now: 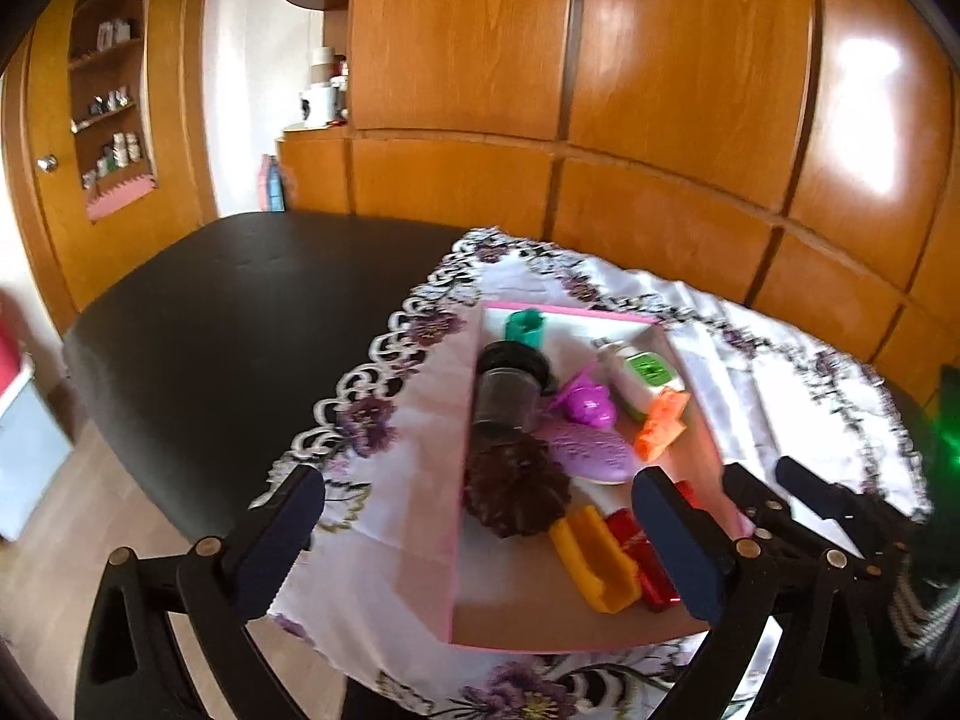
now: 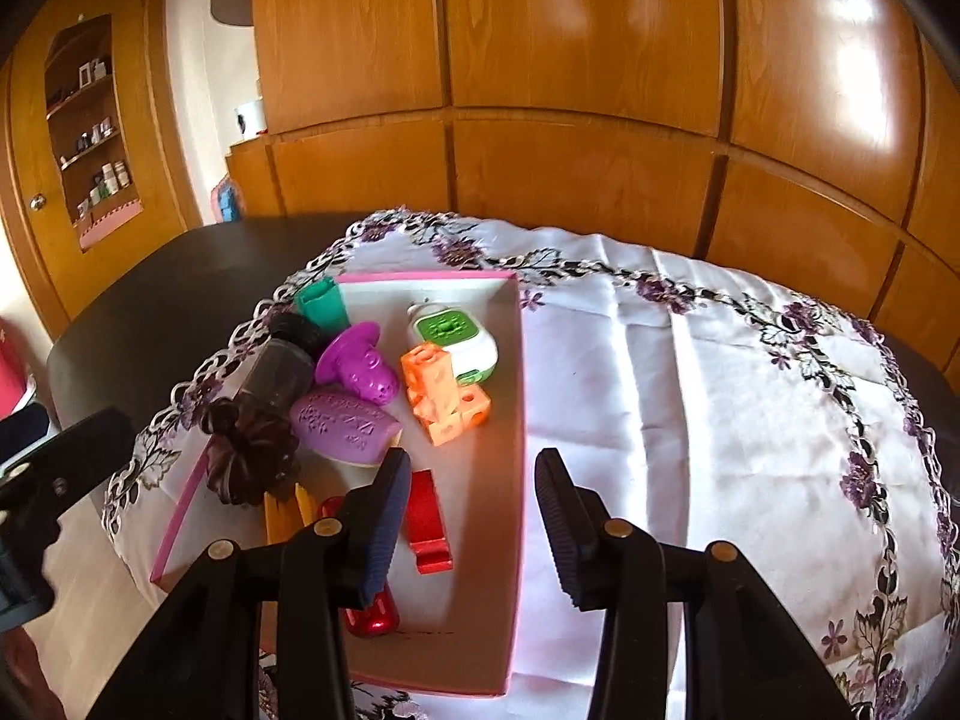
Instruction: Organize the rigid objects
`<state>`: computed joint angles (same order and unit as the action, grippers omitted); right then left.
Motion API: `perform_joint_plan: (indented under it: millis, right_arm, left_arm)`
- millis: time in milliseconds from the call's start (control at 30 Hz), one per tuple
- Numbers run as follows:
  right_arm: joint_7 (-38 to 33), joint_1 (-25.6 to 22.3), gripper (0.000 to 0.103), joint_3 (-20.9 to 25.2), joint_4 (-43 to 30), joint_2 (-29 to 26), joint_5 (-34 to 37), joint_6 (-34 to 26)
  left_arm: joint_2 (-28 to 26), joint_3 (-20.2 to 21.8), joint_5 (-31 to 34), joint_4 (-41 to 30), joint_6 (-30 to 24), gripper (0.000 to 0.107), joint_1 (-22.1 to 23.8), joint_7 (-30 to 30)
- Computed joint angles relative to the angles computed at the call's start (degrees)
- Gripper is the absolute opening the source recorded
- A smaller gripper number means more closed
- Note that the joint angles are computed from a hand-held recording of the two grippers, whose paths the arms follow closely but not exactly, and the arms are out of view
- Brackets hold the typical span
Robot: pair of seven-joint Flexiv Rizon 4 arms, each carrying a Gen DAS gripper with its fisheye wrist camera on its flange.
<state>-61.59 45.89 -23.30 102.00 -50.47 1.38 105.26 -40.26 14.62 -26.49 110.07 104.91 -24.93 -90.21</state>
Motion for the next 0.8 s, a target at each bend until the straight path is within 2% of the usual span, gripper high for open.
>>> perform_joint_plan:
  millis: [33,100,233,500,633,800]
  right_arm:
    - [0.2,0.5,0.043,-0.6,0.2,-0.1,0.5,0.3]
    - [0.6,1.4,0.043,-1.9,0.5,-0.2,1.7,0.8]
    - [1.1,1.5,0.043,-2.3,0.7,-0.1,2.4,0.6]
    - [0.8,2.0,0.043,-2.5,0.8,-0.2,1.9,0.5]
    - [0.4,1.9,0.043,-2.3,0.7,-0.3,1.7,0.4]
    - [0.2,1.4,0.043,-1.7,0.5,-0.4,1.0,0.0]
  left_arm:
    - [0.7,-3.2,1.5,0.6,1.3,0.103,2.8,-0.1]
    - [0.8,-4.8,2.1,0.9,2.9,0.103,3.9,-0.4]
    - [-0.1,-1.2,-0.9,0.4,3.5,0.103,-0.1,0.9]
    - [-0.8,1.2,-5.0,0.4,4.0,0.103,-3.3,3.5]
    - [-2.9,6.8,-9.6,-0.3,3.8,0.103,-8.9,6.2]
    - [-2.7,5.4,-10.8,-0.4,3.2,0.102,-8.0,8.0]
